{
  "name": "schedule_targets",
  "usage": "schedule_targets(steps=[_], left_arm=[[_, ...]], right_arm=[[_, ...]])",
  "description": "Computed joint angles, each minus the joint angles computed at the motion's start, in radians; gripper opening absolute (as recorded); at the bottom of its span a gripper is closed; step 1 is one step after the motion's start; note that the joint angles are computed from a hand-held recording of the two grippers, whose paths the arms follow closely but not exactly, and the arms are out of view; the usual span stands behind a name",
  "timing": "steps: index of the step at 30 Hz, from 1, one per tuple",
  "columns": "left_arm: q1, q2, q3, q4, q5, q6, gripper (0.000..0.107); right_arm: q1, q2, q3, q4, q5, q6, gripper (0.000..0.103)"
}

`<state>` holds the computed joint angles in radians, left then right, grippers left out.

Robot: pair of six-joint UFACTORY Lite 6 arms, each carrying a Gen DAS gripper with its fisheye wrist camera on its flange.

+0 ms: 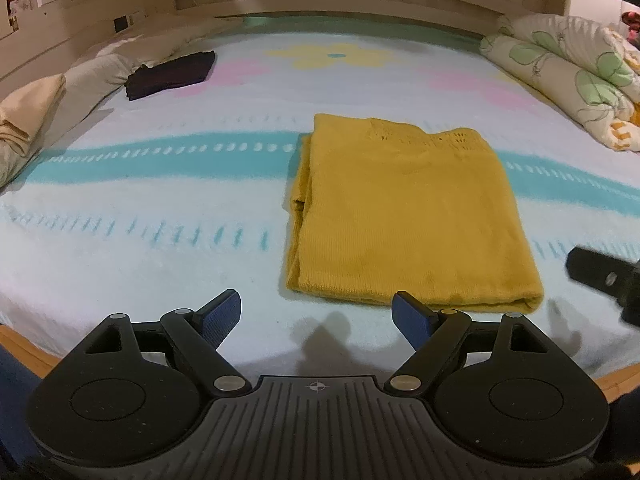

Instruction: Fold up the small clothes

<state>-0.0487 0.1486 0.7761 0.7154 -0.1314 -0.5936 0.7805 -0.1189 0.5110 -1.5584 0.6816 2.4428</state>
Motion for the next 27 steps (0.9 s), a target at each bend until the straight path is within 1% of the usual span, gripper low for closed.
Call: schedule_targets(steps=[1, 3, 4, 7, 10, 12, 14, 19, 25, 27], left_arm=[[0.003, 0.003, 0.002, 0.031, -0.004, -0.033, 0.083], [0.006, 0.009, 0.007, 0.064, -0.007, -0.068, 0.083], [0.004, 0.011, 0.008, 0.036, -0.005, -0.040, 0.083], [-0.012, 0.016, 0.007, -0.135, 0.004, 0.135, 0.083], [-0.017, 0.018, 0.008, -0.153, 0.008, 0.156, 0.082], [-0.023, 0.016, 0.005, -0.218, 0.008, 0.221, 0.082], [-0.023, 0.016, 0.003, -0.245, 0.007, 0.249, 0.082], [-0.022, 0.022, 0.009, -0.228, 0.013, 0.231, 0.082], [-0.024, 0.030, 0.019, -0.254, 0.022, 0.253, 0.082], [-0.023, 0.032, 0.021, -0.234, 0.024, 0.233, 0.082]], right_arm=[[-0.007, 0.012, 0.008, -0.008, -0.015, -0.001, 0.102], [0.016, 0.031, 0.021, 0.010, -0.007, -0.009, 0.102], [0.021, 0.040, 0.027, 0.012, -0.005, -0.014, 0.102], [0.030, 0.063, 0.042, 0.024, 0.002, -0.028, 0.102], [0.027, 0.069, 0.045, 0.028, -0.008, -0.029, 0.102], [0.023, 0.071, 0.047, 0.035, -0.011, -0.030, 0.102], [0.018, 0.073, 0.051, 0.042, -0.014, -0.034, 0.102], [0.018, 0.076, 0.054, 0.059, -0.018, -0.039, 0.102], [0.025, 0.081, 0.061, 0.069, -0.020, -0.047, 0.102], [0.024, 0.083, 0.065, 0.072, -0.021, -0.049, 0.102]])
